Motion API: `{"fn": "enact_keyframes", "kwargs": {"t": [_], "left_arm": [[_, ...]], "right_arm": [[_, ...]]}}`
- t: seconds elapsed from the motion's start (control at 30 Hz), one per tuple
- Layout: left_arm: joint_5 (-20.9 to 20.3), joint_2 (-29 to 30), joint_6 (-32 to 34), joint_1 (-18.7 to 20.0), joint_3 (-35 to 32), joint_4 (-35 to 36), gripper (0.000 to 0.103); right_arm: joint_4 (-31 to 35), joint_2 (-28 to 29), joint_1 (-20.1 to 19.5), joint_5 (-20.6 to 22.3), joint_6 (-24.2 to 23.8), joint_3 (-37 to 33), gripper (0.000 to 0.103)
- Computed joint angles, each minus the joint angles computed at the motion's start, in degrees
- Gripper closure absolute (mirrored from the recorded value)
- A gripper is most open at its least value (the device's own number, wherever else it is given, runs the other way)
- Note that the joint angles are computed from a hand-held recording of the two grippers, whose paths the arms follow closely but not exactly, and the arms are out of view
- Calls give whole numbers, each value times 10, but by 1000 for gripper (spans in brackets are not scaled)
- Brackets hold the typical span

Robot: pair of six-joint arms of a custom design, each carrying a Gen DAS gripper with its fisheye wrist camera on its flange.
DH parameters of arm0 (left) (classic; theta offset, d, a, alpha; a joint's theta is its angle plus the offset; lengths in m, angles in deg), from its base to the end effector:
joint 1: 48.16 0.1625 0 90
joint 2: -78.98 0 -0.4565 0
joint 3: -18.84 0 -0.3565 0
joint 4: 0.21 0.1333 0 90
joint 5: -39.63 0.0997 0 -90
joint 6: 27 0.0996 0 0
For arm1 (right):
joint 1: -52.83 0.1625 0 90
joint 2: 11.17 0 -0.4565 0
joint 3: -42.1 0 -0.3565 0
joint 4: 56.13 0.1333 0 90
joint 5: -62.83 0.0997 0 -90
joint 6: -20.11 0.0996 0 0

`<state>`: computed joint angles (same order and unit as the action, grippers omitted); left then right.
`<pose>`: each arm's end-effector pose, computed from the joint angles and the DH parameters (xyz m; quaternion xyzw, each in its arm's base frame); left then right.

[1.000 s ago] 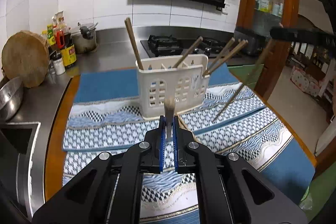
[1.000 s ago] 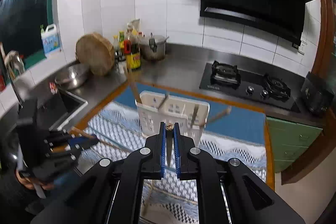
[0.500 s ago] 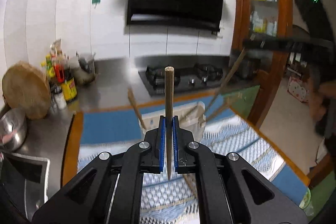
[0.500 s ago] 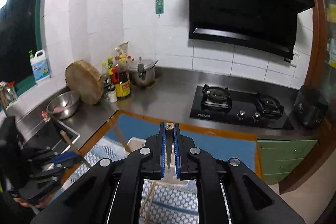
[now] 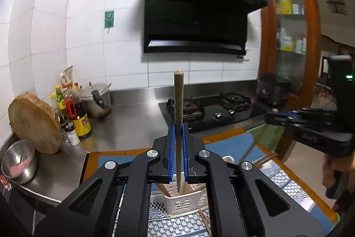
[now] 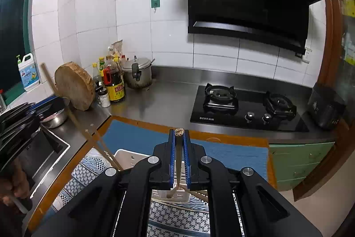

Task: Organize utensils
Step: 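Lift both held chopsticks upright and bring them above the white holder, then open the left gripper to drop its chopstick into the holder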

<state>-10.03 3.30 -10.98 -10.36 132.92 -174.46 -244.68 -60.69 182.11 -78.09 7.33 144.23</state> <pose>-0.2867 -0.4727 0.4020 0.3736 0.7911 -0.4462 0.1883 0.4405 -0.4501 0.2545 0.2141 -0.8206 0.4337 0.3045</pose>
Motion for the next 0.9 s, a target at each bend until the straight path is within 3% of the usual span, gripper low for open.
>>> {"fn": "enact_keyframes", "kwargs": {"t": [0.47, 0.67, 0.73, 0.8, 0.9], "left_arm": [[-22, 45, -34, 57, -13, 27, 97], [-15, 43, -36, 54, -9, 27, 94], [-11, 38, -39, 48, -4, 27, 92], [-7, 27, -42, 42, 6, 25, 84], [-1, 5, -54, 31, 27, 26, 80]], "right_arm": [[21, 6, -26, 11, 11, 14, 96], [20, 6, -25, 9, 11, 15, 92], [11, 4, -20, 4, 7, 19, 80], [-1, -2, -12, 0, 5, 30, 79], [-17, -14, 1, 1, 9, 55, 78]]}}
